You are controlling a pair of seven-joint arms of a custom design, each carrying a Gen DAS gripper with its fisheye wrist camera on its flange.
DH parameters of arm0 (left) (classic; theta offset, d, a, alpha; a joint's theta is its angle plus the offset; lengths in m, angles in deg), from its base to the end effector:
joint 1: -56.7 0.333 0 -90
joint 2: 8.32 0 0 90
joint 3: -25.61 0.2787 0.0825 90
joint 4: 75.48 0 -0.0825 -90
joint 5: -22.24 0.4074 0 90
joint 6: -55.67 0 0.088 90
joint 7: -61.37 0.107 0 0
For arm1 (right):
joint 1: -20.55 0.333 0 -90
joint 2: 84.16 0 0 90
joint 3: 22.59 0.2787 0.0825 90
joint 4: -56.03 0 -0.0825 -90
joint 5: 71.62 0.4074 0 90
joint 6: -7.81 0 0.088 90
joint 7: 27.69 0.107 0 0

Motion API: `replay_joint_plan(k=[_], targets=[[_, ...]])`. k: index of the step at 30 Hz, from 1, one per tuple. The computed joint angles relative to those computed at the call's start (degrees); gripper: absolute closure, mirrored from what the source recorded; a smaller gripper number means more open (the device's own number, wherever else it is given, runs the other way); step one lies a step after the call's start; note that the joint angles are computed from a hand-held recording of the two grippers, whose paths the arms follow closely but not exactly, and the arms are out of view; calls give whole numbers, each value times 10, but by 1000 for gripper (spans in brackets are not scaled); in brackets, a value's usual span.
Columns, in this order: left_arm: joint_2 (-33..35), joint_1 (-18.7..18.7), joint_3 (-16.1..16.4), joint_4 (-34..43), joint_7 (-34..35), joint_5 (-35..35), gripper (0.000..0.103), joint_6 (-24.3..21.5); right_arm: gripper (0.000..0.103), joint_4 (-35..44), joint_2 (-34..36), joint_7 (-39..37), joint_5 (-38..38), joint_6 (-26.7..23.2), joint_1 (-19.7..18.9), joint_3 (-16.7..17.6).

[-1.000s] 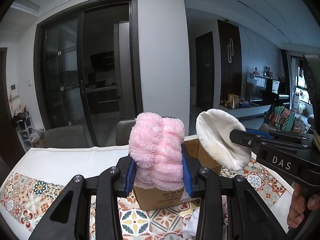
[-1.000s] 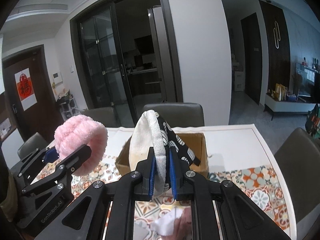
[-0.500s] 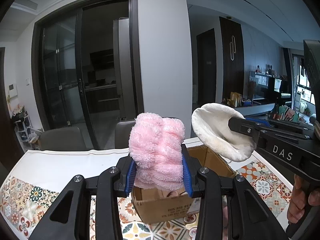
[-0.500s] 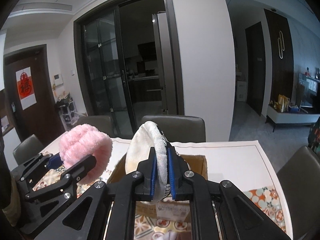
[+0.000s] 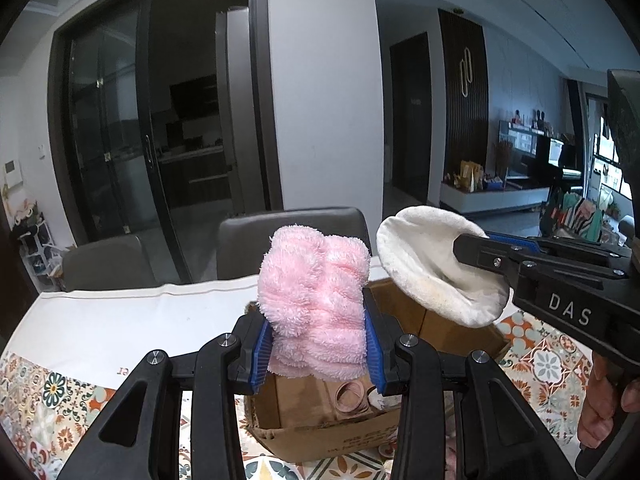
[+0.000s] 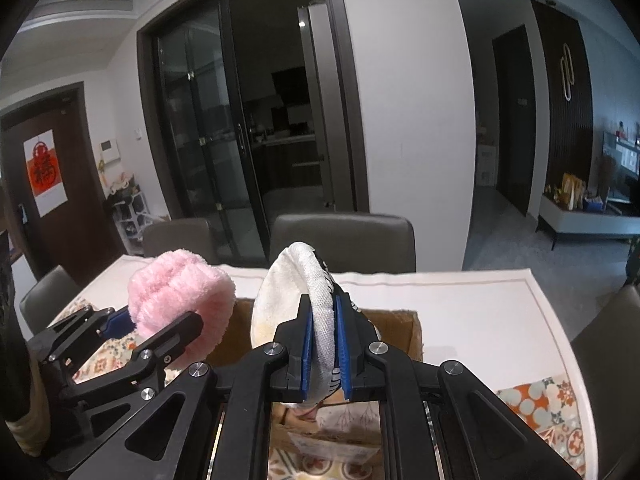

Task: Organize soft objects
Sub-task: 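Lift and carry the pink item and patterned pad with both tools toward the box, then open the left tool to drop the pink item while the right tool releases the pad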

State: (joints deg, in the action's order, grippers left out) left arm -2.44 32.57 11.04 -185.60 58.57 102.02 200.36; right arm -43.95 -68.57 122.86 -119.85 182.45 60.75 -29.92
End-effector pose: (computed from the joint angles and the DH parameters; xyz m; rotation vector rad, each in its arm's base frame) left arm 0.4937 -0.4035 0.4407 -1.4976 1.5898 -0.9034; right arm 0.5376 0.4259 0.4743 -1.7356 1.2267 -0.5759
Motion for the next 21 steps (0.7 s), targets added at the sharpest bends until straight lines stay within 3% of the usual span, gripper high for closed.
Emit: replay_joint_plan(k=[7, 19, 21], targets=[[44, -4, 10, 31, 50, -42, 63, 6, 91, 21, 46, -162, 160, -16, -50, 59], [82, -23, 31, 61, 118, -110, 53, 6, 90, 57, 90, -295, 302, -58, -33, 49], [82, -26, 33, 63, 120, -113, 42, 3, 89, 59, 92, -306, 316, -63, -32, 48]])
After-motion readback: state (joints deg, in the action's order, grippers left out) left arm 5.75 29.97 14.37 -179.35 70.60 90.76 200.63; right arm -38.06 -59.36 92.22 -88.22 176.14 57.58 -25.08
